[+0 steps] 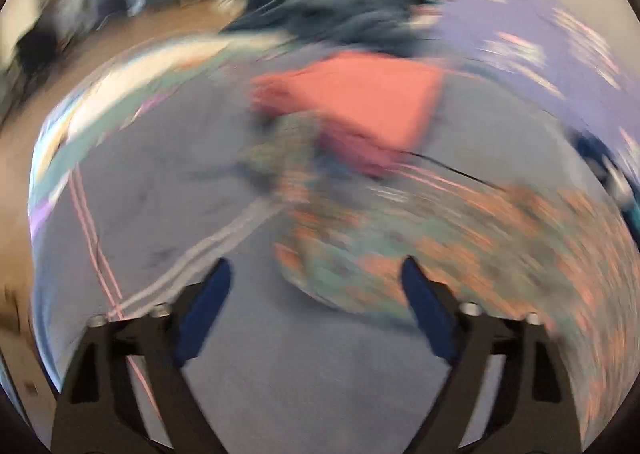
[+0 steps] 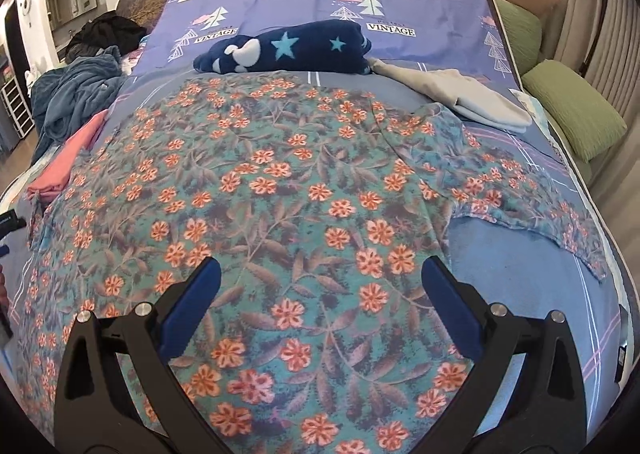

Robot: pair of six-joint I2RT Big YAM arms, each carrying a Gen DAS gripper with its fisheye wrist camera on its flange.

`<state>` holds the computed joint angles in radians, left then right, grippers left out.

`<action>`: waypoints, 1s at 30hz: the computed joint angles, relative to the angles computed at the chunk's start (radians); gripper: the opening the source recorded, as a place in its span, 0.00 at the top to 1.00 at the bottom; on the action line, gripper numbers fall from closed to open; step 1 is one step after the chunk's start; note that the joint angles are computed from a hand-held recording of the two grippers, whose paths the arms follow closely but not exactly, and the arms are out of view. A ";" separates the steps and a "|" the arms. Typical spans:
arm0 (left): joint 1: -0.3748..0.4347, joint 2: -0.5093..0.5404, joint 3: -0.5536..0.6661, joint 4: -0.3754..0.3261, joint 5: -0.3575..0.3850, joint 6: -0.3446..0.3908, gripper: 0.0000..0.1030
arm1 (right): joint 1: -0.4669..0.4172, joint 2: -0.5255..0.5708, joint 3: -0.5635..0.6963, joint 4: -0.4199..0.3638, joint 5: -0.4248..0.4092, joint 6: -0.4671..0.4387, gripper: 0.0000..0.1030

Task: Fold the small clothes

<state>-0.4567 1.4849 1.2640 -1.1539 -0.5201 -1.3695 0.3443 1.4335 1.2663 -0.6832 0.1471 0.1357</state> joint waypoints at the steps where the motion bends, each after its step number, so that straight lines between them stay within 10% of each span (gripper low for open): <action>1: 0.067 -0.024 -0.051 0.052 0.063 -0.012 0.35 | 0.001 0.002 0.002 -0.001 0.001 -0.001 0.02; 3: 0.135 -0.040 -0.095 0.125 0.125 -0.010 0.58 | 0.006 0.007 0.007 -0.004 0.008 -0.007 0.02; 8: 0.241 0.016 -0.094 0.256 0.246 0.099 0.61 | 0.012 0.013 0.015 -0.015 0.017 -0.010 0.02; 11: 0.251 0.041 -0.065 0.252 0.254 0.115 0.97 | 0.008 0.007 0.012 -0.014 0.025 -0.004 0.02; 16: 0.171 -0.018 0.018 0.293 0.107 0.172 0.97 | -0.007 0.008 0.012 -0.015 0.030 -0.003 0.02; 25: -0.195 0.172 0.475 0.501 0.013 0.775 0.96 | -0.039 0.002 0.012 -0.018 -0.047 0.051 0.02; 30: -0.306 0.370 0.635 0.444 0.129 0.909 0.54 | -0.072 -0.025 -0.007 -0.027 -0.041 0.065 0.02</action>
<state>-0.7624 1.8552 1.8988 -0.7095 -0.3910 -0.4605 0.2719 1.4090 1.2593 -0.7100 0.1060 0.2003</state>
